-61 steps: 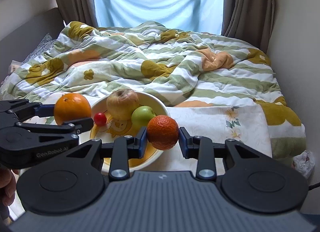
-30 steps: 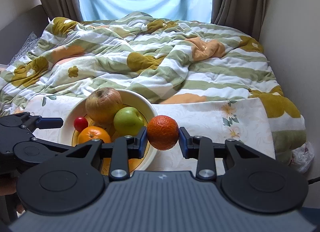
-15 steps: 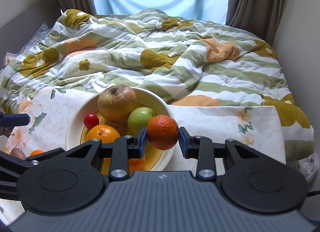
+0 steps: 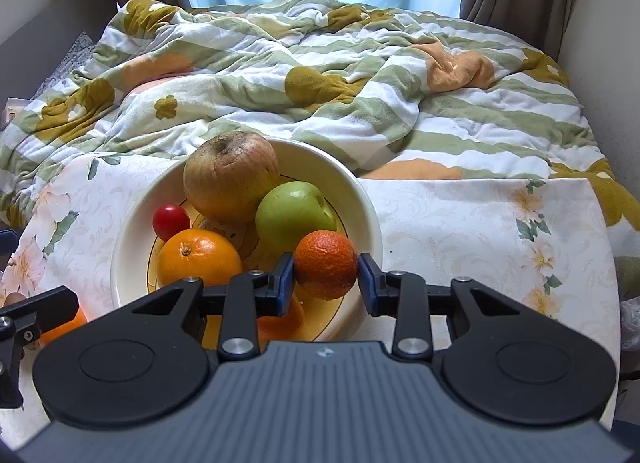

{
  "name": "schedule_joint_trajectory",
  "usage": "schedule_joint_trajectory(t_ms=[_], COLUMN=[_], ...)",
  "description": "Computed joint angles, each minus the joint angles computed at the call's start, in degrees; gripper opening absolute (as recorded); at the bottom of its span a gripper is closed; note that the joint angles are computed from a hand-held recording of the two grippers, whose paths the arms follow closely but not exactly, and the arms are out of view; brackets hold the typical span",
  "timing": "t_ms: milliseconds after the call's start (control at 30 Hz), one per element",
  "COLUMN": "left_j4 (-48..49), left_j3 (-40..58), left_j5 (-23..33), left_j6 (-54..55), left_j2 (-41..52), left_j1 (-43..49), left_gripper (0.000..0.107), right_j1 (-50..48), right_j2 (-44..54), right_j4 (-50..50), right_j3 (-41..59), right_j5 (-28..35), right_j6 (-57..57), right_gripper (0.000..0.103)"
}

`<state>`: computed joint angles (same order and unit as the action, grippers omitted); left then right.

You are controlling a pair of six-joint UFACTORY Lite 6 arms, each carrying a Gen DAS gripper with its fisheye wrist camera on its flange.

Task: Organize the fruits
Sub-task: 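Open the left tool to drop the orange in while the right tool releases the tangerine, then withdraw both tools from the bowl toward the remaining fruits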

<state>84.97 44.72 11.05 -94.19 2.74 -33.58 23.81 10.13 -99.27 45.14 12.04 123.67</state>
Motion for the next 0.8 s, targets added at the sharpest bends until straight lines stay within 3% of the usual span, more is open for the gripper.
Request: schedule_joint_trajectory(t_ms=[33, 100, 133, 367, 633, 800], left_j4=[0.4, 0.4, -0.2, -5.9, -12.5, -16.7], left_j3=[-0.4, -0.9, -1.2, -3.1, -7.5, -11.0], left_j5=[0.1, 0.3, 0.4, 2.8, 10.2, 16.7], left_j6=[-0.4, -0.9, -0.5, 3.2, 6.3, 7.6], left_j2=[-0.4, -1.0, -1.4, -5.4, -15.2, -23.3], left_j1=[-0.1, -0.4, -0.7, -3.6, -10.3, -15.9], left_gripper=[0.100, 0.100, 0.100, 0.100, 0.100, 0.100], right_j1=[0.2, 1.2, 1.9, 4.3, 7.4, 11.7], right_j2=[-0.5, -2.1, -2.8, -7.3, -21.2, -31.4], right_j4=[-1.9, -3.1, -2.3, 5.8, 19.5, 30.9], right_j3=[-0.5, -1.5, -1.8, -3.7, -10.5, -14.4], right_j5=[0.3, 2.4, 3.8, 6.0, 8.3, 13.7], right_j6=[1.8, 3.2, 2.6, -5.9, -17.2, -27.1], right_gripper=[0.064, 0.099, 0.103, 0.103, 0.103, 0.103])
